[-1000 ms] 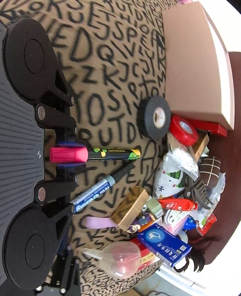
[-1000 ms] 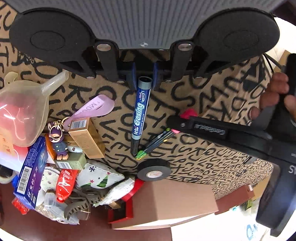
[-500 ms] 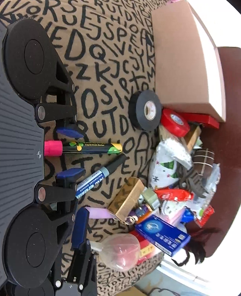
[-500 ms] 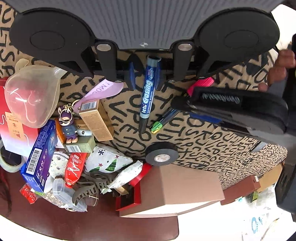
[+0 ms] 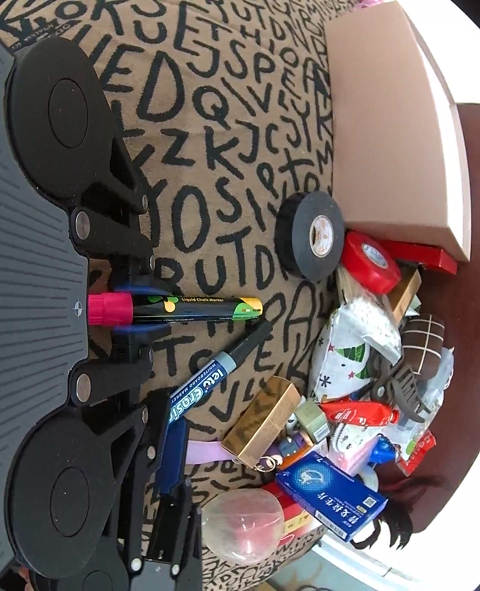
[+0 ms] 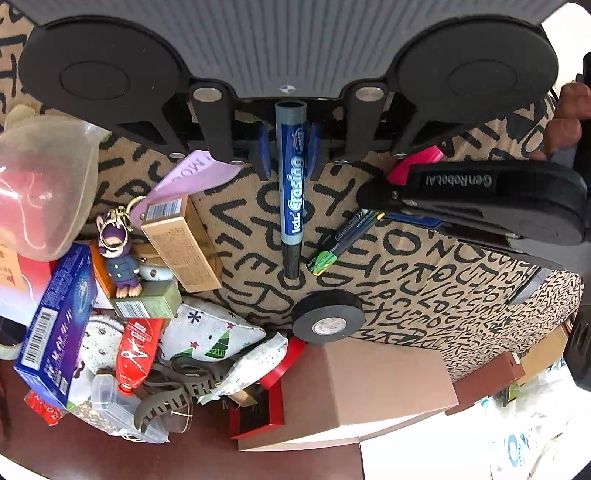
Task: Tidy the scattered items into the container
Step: 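Grasp the pink-capped marker with the left gripper while the right grasps the blue marker, then lift both markers and carry them over the open beige box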
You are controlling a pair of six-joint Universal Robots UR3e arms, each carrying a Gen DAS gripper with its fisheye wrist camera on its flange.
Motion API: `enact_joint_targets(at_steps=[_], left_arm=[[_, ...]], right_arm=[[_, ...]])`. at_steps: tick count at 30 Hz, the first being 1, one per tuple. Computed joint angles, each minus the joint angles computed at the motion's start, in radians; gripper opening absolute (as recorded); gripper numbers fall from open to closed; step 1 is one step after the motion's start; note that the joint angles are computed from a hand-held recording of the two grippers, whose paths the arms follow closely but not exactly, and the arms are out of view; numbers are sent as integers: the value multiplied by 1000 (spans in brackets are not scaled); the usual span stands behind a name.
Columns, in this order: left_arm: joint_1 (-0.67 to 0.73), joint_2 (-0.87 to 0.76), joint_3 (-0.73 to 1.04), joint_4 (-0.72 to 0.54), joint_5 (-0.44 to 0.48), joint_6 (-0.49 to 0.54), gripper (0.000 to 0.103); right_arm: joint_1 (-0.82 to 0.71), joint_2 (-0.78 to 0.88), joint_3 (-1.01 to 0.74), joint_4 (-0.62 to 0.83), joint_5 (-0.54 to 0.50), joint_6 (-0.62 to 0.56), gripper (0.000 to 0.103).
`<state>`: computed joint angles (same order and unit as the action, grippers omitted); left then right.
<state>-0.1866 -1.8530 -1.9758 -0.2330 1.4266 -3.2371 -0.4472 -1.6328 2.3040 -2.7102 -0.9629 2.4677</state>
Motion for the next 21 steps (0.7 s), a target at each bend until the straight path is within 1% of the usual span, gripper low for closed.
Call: enact_joint_targets(at_steps=[3, 4, 7, 9, 10, 13, 14, 15, 16, 17, 18, 20, 21], left_arm=[[-3, -9, 10, -1, 4, -10, 19], [-1, -7, 11, -5, 1, -10, 14], [2, 0, 7, -11, -6, -8, 13], [1, 0, -1, 1, -3, -11, 13], [0, 1, -5, 9, -2, -14, 19], [-7, -1, -14, 27, 9, -16, 19], [-7, 0, -15, 24, 8, -11, 14], [-6, 4, -14, 16, 8, -2, 13], [-8, 8, -13, 8, 10, 4, 13], [-11, 9, -12, 6, 13, 7, 13], [-13, 8, -12, 7, 17, 3, 13], [-15, 6, -13, 12, 19, -8, 21], [-16, 2, -13, 18, 20, -6, 21]], right_arm=[[18, 36, -39, 19, -2, 11, 25], [25, 46, -54, 30, -10, 14, 25], [30, 54, -73, 54, -18, 21, 26], [25, 55, -70, 55, -12, 18, 26], [17, 55, -65, 55, -3, 18, 26], [-15, 55, -44, 54, 38, 14, 25], [-22, 54, -41, 57, 48, 9, 25], [-20, 55, -46, 63, 45, 5, 24], [-9, 52, -54, 63, 24, 9, 18], [8, 53, -65, 61, 2, 8, 18], [22, 55, -72, 56, -16, 4, 18], [36, 63, -74, 38, -28, 7, 18], [38, 67, -76, 36, -30, 9, 18]])
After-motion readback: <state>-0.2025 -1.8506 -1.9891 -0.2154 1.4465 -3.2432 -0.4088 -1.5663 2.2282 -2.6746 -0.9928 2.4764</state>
